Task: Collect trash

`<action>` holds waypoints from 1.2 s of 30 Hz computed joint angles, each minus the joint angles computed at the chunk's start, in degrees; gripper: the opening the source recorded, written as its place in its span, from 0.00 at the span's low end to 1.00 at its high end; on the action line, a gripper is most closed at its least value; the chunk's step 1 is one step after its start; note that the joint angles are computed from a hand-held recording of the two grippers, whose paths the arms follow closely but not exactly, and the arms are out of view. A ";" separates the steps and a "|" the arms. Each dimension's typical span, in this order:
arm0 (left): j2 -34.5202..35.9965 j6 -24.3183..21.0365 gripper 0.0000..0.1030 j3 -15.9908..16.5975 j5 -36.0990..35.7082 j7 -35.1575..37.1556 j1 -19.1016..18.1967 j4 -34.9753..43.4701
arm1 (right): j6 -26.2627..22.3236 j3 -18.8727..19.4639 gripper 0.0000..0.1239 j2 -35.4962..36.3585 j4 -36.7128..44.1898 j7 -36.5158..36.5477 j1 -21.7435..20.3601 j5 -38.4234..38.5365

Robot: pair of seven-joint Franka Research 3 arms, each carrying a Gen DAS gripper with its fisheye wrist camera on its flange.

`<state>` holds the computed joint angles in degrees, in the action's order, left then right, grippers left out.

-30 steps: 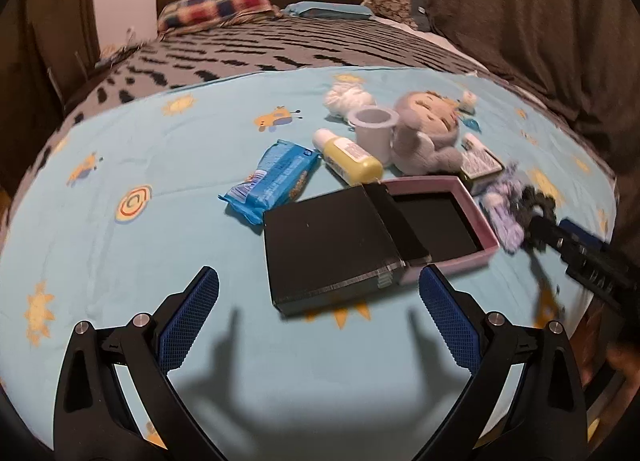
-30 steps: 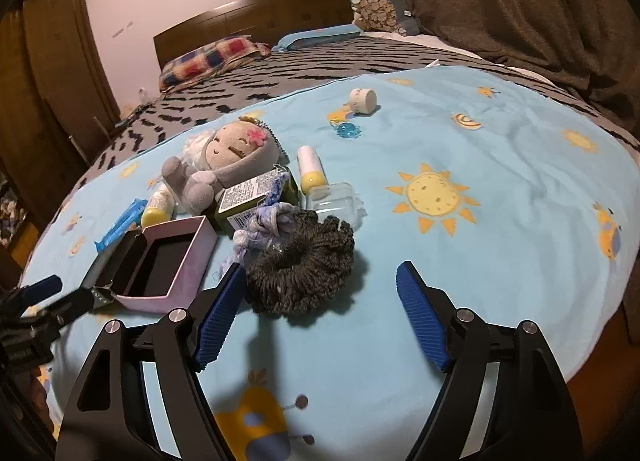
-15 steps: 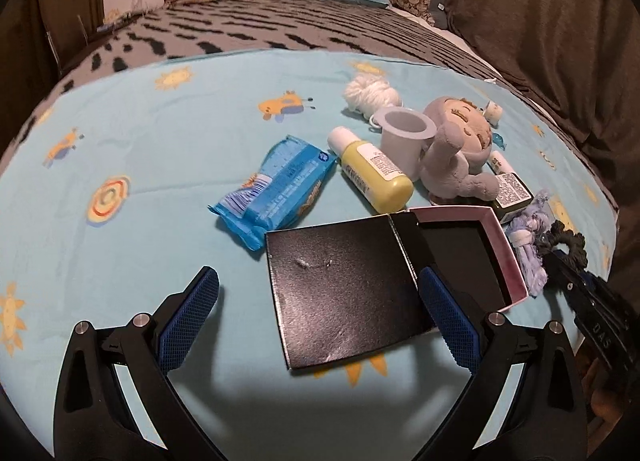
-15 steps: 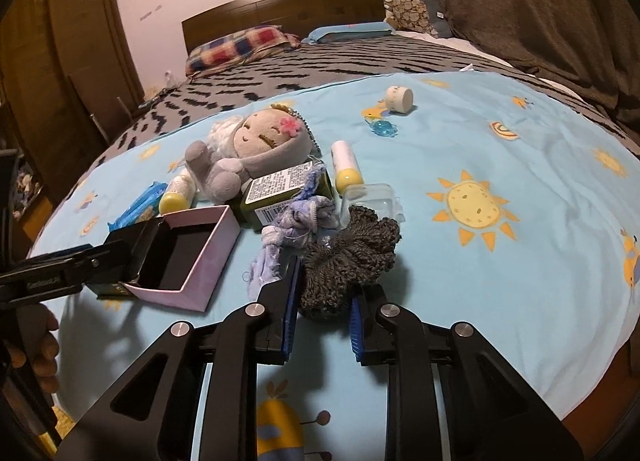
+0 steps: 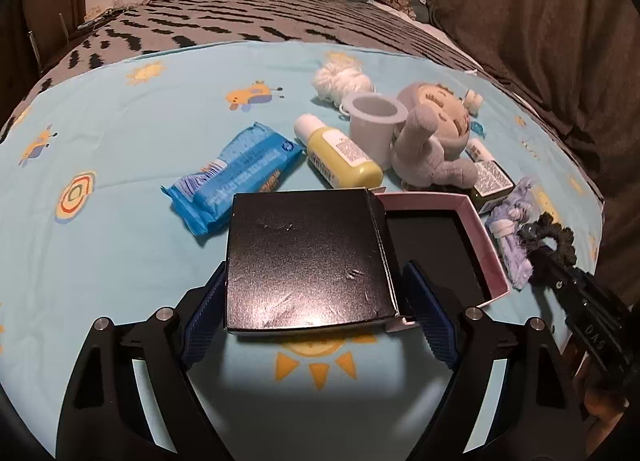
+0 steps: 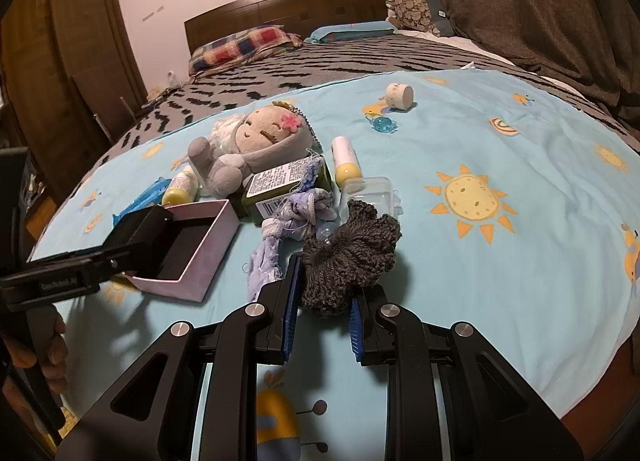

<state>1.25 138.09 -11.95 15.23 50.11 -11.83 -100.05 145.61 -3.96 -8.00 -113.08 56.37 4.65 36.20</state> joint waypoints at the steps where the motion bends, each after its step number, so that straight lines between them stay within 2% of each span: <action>1: -0.16 0.15 0.78 0.00 0.20 -0.15 -0.01 -0.10 | 0.06 0.02 0.18 -0.15 -0.16 0.00 -0.01 -0.12; 14: -3.78 -1.21 0.78 -0.34 3.95 -3.37 -0.04 -1.84 | 0.25 -0.36 0.16 -3.75 -2.84 0.00 0.54 -0.57; 16: -4.65 -0.62 0.74 -0.40 4.11 -3.31 -0.01 -2.92 | 0.11 -0.44 0.16 -4.63 -3.53 -0.33 0.78 -0.40; 19: -6.05 -0.84 0.64 -0.44 3.37 -3.42 0.03 -4.44 | 0.06 -0.61 0.16 -5.98 -4.64 -0.59 1.06 -0.18; 21: -7.06 -1.14 0.53 -0.58 3.46 -3.38 0.04 -5.45 | -0.11 -0.77 0.16 -6.86 -5.30 -0.77 1.22 -0.14; 22: -7.61 -1.24 0.52 -0.64 3.34 -3.36 0.02 -5.98 | -0.23 -0.88 0.16 -7.36 -5.67 -0.92 1.32 -0.05; 25: -8.90 -1.29 0.53 -0.81 2.91 -3.47 -0.04 -7.36 | -0.77 -1.17 0.15 -8.77 -6.71 -1.25 1.62 0.25; 27: -9.90 -0.66 0.63 -0.83 2.17 -3.14 -0.20 -8.57 | -0.95 -1.32 0.15 -9.99 -7.69 -1.48 1.78 0.34; 31: -10.99 -0.38 0.66 -1.18 1.74 -2.00 -0.60 -10.28 | -0.96 -1.57 0.15 -11.39 -8.96 -1.40 1.95 0.30; 34: -9.93 -4.30 0.69 -2.77 7.35 -4.46 -0.22 -9.10 | -1.20 -2.10 0.15 -11.83 -9.25 -1.81 2.38 1.32; 36: -9.25 -4.93 0.69 -2.63 8.13 -4.82 -0.43 -8.95 | -1.28 -2.32 0.15 -11.97 -9.16 -2.22 2.64 1.97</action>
